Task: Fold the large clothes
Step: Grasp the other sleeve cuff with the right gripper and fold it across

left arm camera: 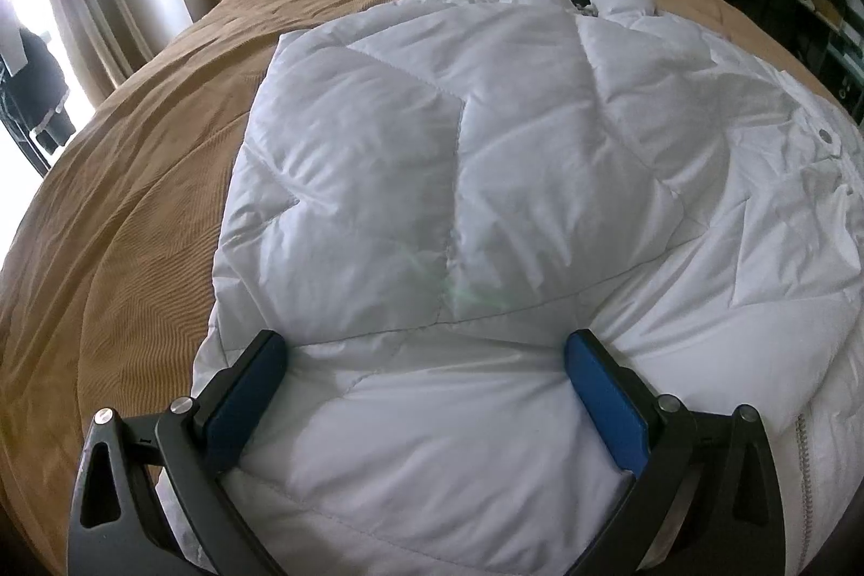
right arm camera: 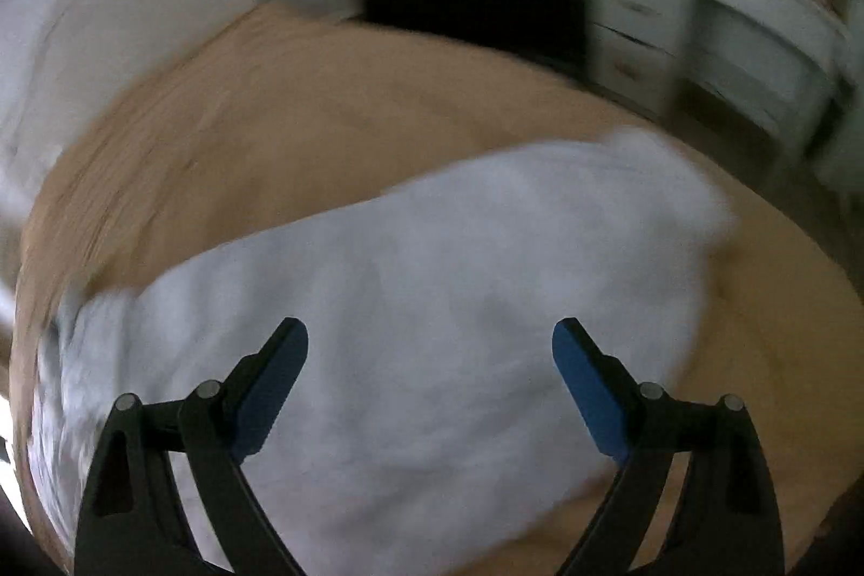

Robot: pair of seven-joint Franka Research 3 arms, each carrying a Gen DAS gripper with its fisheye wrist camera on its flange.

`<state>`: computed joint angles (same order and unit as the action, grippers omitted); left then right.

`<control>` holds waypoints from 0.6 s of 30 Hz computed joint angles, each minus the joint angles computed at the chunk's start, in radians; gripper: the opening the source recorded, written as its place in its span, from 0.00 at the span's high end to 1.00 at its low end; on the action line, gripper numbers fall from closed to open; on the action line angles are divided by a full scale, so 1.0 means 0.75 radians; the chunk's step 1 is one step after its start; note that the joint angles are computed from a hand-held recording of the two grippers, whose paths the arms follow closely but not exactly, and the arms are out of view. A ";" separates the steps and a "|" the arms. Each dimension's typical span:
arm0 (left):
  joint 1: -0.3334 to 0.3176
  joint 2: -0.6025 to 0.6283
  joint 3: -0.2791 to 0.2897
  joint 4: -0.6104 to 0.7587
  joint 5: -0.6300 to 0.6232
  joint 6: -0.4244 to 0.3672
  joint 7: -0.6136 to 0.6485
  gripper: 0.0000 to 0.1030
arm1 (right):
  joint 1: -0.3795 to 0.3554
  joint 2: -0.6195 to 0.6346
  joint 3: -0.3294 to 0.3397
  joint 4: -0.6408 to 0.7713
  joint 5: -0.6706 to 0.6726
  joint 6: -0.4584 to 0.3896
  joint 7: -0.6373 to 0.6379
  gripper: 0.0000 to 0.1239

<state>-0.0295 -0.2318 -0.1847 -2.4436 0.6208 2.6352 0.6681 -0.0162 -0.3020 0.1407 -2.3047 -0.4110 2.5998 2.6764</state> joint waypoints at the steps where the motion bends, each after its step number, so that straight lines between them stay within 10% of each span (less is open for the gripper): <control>1: 0.002 0.000 -0.004 0.000 0.009 -0.001 -0.011 0.00 | -0.014 -0.033 -0.028 -0.050 0.015 0.034 0.008 0.26; 10: 0.001 0.005 -0.014 0.006 0.055 -0.019 -0.071 0.00 | -0.033 -0.057 -0.275 -0.347 0.474 0.511 -0.232 0.25; 12: -0.001 0.005 -0.015 0.008 0.060 -0.025 -0.079 0.00 | 0.050 -0.012 -0.345 -0.304 0.569 0.533 -0.384 0.37; 14: -0.003 0.005 -0.015 0.008 0.065 -0.029 -0.083 0.00 | 0.137 0.016 -0.395 -0.264 0.674 0.511 -0.510 0.69; 18: -0.005 0.004 -0.012 0.007 0.067 -0.028 -0.084 0.00 | 0.243 0.010 -0.436 -0.273 0.904 0.596 -0.676 0.84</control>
<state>-0.0333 -0.2285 -0.1936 -2.4381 0.6710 2.6144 0.6048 0.1663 -0.2945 -0.1863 -2.5097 0.2666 3.0470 2.1691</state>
